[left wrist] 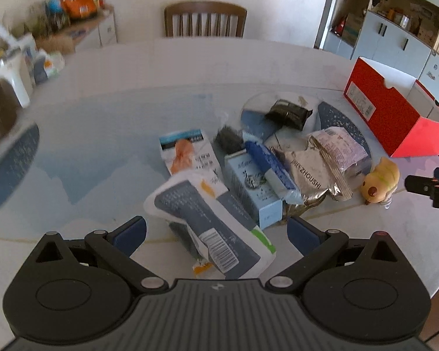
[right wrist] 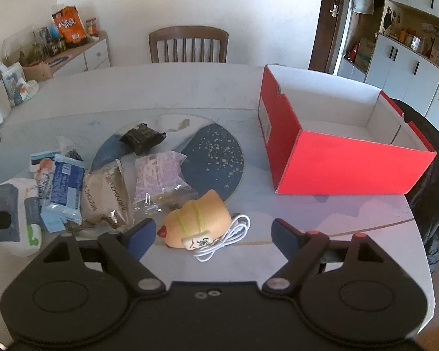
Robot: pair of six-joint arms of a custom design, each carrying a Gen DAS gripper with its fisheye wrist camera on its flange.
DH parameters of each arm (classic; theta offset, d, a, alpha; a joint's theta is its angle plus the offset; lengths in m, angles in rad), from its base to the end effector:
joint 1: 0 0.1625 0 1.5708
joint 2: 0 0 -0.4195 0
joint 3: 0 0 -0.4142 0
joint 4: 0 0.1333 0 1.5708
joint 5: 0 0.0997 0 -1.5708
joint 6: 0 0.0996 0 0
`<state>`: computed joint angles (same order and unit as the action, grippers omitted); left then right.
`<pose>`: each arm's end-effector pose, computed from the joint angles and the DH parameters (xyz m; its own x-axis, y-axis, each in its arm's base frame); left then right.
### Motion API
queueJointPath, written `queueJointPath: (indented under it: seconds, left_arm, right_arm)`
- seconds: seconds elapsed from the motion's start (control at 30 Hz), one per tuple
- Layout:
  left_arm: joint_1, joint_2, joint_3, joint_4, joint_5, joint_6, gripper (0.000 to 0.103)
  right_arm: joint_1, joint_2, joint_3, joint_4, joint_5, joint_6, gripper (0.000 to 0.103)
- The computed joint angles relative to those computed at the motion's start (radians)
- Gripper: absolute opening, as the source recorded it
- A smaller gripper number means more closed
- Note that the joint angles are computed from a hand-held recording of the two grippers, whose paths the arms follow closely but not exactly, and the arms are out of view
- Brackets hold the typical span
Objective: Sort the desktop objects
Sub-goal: 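Reach the right tool to the orange toy while the left reaches the white-grey packet, then close the right tool on the orange toy while the left grasps the white-grey packet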
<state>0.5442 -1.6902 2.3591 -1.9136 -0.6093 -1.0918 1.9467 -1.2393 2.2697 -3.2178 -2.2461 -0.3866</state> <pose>-0.1891 -0.3657 0.2362 -0.7522 -0.1469 -0.6423 0.3100 0.7813 -0.5418 0.2408 -0.4166 0.1982 -0.6824 -0.2401 0.6904 -0.6012 0.7216 -0.3433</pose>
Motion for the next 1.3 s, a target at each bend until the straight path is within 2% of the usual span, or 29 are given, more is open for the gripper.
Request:
queueJointPath:
  seconds: [0.07, 0.27, 0.37, 0.43, 0.57, 0.7, 0.77, 0.9, 0.93, 0.97, 1.1, 1.3]
  left_arm:
    - [0.014, -0.004, 0.004, -0.032, -0.019, 0.024, 0.103]
    - [0.064, 0.001, -0.003, -0.095, -0.071, 0.083, 0.092]
    - [0.082, 0.002, -0.004, -0.126, -0.091, 0.117, 0.088]
    - [0.094, 0.007, -0.006, -0.145, -0.104, 0.143, 0.086]
    - [0.121, 0.011, -0.007, -0.193, -0.136, 0.183, 0.077]
    - [0.146, 0.011, -0.009, -0.23, -0.171, 0.22, 0.059]
    - [0.156, 0.013, -0.011, -0.245, -0.186, 0.238, 0.054]
    - [0.179, 0.005, -0.012, -0.277, -0.217, 0.269, 0.039]
    - [0.184, 0.002, -0.011, -0.286, -0.226, 0.276, 0.037]
    - [0.188, 0.001, -0.012, -0.292, -0.233, 0.286, 0.034]
    - [0.199, -0.005, -0.016, -0.302, -0.255, 0.319, 0.027]
    - [0.206, -0.042, -0.016, -0.3, -0.276, 0.351, 0.018]
  right_arm:
    - [-0.004, 0.021, -0.011, -0.004, -0.008, 0.002, 0.086]
    - [-0.023, 0.069, -0.044, 0.018, -0.026, 0.032, 0.083]
    - [-0.033, 0.085, -0.064, 0.046, -0.027, 0.072, 0.079]
    - [-0.043, 0.089, -0.075, 0.076, -0.014, 0.109, 0.072]
    - [-0.057, 0.09, -0.09, 0.108, 0.014, 0.185, 0.074]
    - [-0.064, 0.099, -0.11, 0.135, 0.023, 0.23, 0.074]
    - [-0.069, 0.097, -0.118, 0.16, 0.035, 0.256, 0.073]
    - [-0.078, 0.094, -0.129, 0.2, 0.059, 0.307, 0.069]
    - [-0.078, 0.093, -0.13, 0.202, 0.067, 0.309, 0.063]
    - [-0.077, 0.092, -0.13, 0.205, 0.072, 0.309, 0.061]
    - [-0.065, 0.098, -0.135, 0.212, 0.051, 0.319, 0.058]
    - [-0.049, 0.076, -0.131, 0.252, 0.033, 0.377, 0.056]
